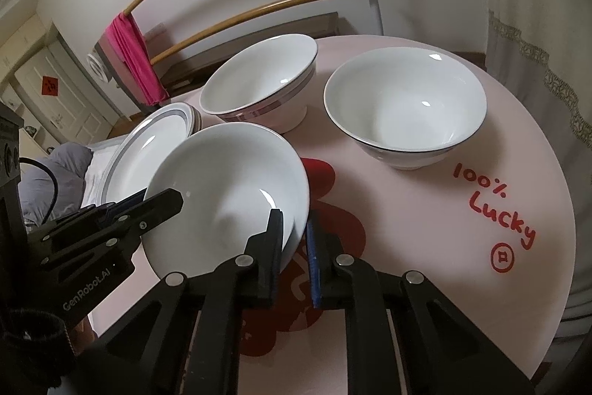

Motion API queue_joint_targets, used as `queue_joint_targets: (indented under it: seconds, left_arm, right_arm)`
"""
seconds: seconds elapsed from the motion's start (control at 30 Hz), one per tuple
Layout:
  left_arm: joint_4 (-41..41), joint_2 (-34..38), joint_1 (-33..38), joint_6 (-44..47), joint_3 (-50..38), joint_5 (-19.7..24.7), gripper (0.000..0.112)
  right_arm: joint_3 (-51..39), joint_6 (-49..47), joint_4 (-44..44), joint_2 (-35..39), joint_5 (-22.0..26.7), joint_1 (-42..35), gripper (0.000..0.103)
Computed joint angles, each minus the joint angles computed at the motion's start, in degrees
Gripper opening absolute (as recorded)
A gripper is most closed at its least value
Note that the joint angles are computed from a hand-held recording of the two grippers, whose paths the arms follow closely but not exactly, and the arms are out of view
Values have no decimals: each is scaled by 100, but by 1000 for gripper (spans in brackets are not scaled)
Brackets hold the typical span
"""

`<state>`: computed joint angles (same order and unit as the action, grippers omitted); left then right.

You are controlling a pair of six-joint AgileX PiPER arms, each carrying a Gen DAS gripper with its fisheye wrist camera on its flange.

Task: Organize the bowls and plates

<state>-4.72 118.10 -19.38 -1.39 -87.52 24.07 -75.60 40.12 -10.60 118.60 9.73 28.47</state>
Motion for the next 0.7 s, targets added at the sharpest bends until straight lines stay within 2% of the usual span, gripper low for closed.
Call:
queue_joint_targets:
  seconds: [0.23, 0.47, 0.6, 0.7]
  left_arm:
    - [-196, -323, 19, 247, 93, -104, 9]
    - [-463, -552, 110, 592, -56, -99, 9]
    - [-880, -400, 257, 956, -469, 130, 9]
    - [-854, -192, 321, 950, -821, 216, 9]
  right_arm:
    - [111, 498, -648, -367, -1, 28, 12]
    - [-225, 1017, -1421, -582, 341, 69, 12]
    - [-595, 852, -1429, -548, 578, 54, 12]
    - [-1023, 653, -1373, -402, 840, 37, 12]
